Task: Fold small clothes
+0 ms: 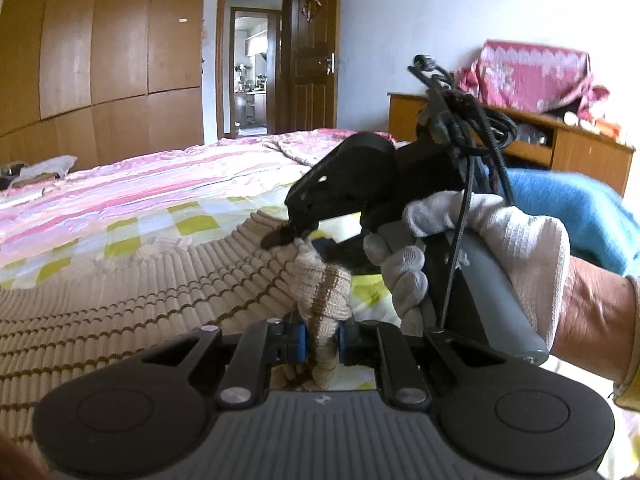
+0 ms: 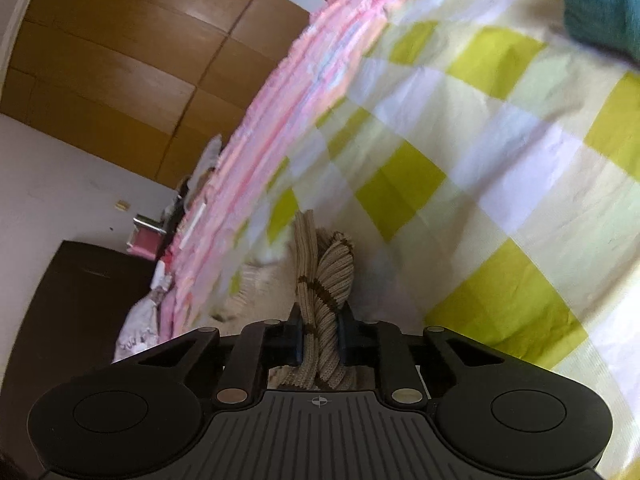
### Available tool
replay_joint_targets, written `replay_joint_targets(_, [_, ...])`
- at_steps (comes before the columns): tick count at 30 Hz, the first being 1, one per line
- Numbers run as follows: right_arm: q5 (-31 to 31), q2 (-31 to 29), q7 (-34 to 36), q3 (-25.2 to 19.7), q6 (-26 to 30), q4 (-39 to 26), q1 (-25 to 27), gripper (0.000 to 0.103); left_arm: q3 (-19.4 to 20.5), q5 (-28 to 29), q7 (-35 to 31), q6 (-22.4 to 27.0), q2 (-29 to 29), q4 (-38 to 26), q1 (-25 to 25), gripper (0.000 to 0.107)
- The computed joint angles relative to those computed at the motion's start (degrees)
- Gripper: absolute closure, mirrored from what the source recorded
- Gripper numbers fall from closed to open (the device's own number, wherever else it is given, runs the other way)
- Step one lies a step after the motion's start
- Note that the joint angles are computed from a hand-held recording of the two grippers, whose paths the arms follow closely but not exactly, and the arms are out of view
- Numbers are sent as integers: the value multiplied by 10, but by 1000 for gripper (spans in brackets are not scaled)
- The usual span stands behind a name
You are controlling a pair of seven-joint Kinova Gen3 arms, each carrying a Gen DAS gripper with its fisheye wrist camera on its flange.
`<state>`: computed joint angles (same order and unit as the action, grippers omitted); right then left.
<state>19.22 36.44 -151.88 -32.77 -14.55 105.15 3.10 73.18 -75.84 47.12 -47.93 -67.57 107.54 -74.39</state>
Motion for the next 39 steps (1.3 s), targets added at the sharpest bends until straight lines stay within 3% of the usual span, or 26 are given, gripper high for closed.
replay_joint_targets(7, [-43, -59, 21, 53, 28, -18, -70, 87, -58, 58, 6, -47, -4, 65, 3, 87])
replay_joint_targets(15, [-92, -63, 94, 87, 99, -118, -172, 87, -95, 63, -43, 3, 52, 159, 42, 87])
replay_joint_targets(24, [-141, 11, 160, 170, 237, -299, -329, 87, -115, 51, -117, 64, 121, 248, 58, 87])
replay_joint_targets(34, [-163, 109, 193, 279, 396, -494, -471, 87, -82, 85, -204, 98, 209, 304, 35, 88])
replay_joint_targets(39, [-138, 148, 200, 321, 464, -571, -519, 87, -67, 89, -222, 120, 279, 314, 47, 88])
